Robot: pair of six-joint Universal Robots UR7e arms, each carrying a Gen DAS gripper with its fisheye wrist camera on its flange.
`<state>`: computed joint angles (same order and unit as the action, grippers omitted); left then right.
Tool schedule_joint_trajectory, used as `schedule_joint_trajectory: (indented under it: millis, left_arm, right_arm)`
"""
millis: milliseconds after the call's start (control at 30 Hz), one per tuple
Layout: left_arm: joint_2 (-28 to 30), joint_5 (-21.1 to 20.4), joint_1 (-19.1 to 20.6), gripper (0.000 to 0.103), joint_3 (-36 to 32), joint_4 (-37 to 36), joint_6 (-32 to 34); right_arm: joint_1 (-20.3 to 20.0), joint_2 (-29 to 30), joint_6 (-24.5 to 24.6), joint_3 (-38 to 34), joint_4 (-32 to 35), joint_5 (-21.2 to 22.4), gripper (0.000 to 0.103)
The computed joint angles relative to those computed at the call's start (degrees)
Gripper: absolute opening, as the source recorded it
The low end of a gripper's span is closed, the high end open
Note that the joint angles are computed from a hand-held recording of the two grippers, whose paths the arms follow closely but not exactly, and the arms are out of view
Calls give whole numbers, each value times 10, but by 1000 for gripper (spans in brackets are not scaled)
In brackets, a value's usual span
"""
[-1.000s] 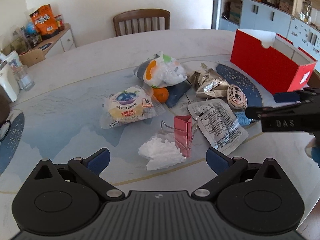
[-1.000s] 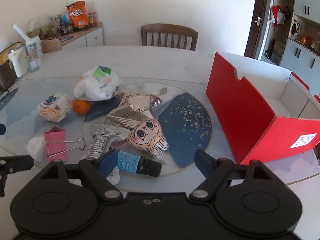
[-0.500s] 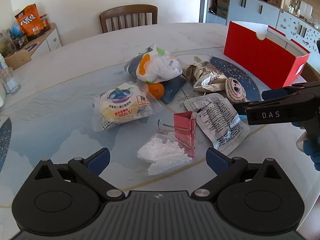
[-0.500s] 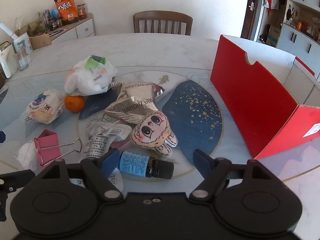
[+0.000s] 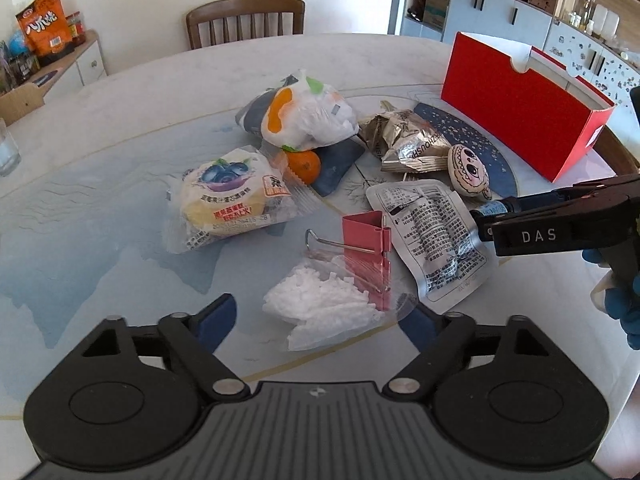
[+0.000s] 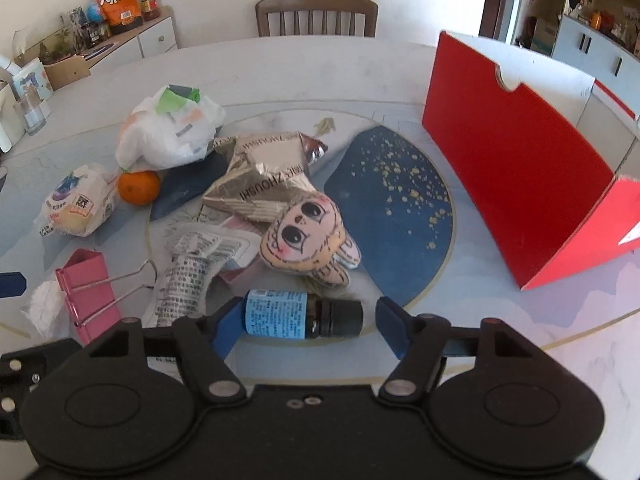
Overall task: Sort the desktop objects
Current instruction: 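Grasp the cotton pad bag with the left tool while the right tool grasps the dropper bottle, then carry the cotton pads and dropper bottle into the red box with both tools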
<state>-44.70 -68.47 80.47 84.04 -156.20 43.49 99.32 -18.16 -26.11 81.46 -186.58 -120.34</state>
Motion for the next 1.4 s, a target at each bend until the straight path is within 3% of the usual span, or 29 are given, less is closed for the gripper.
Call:
schedule_joint_trajectory:
  millis: [133,367,467,533,633,867,1400]
  left_arm:
    - [3,-3,1,73,-8,16,-14]
    - [-3,-18,3,63,-9,26,-15]
    - [-7,-27,4,54,-10,30,-15]
    - [-8,-30,5,40,-12,36,-13]
    - [-12,-31,6,33,-9,34,-12]
    - [-27,-38,5,27,5,25,-4]
    - [-62,-46,-32,27,65,-52,-17]
  right_arm:
    - [1,-2,-8,5,-6,-2,61]
    - [2,-6,2,12,-5,-12,61]
    - [2,-12,4,18,-7,-12,61]
    - [3,-17,2,25,-11,-9,61]
    - [5,-23,3,34,-18,-11,61]
    - [9,-46,9,66,-46,-5,61]
    - [13,-123,3,137,-69,29,61]
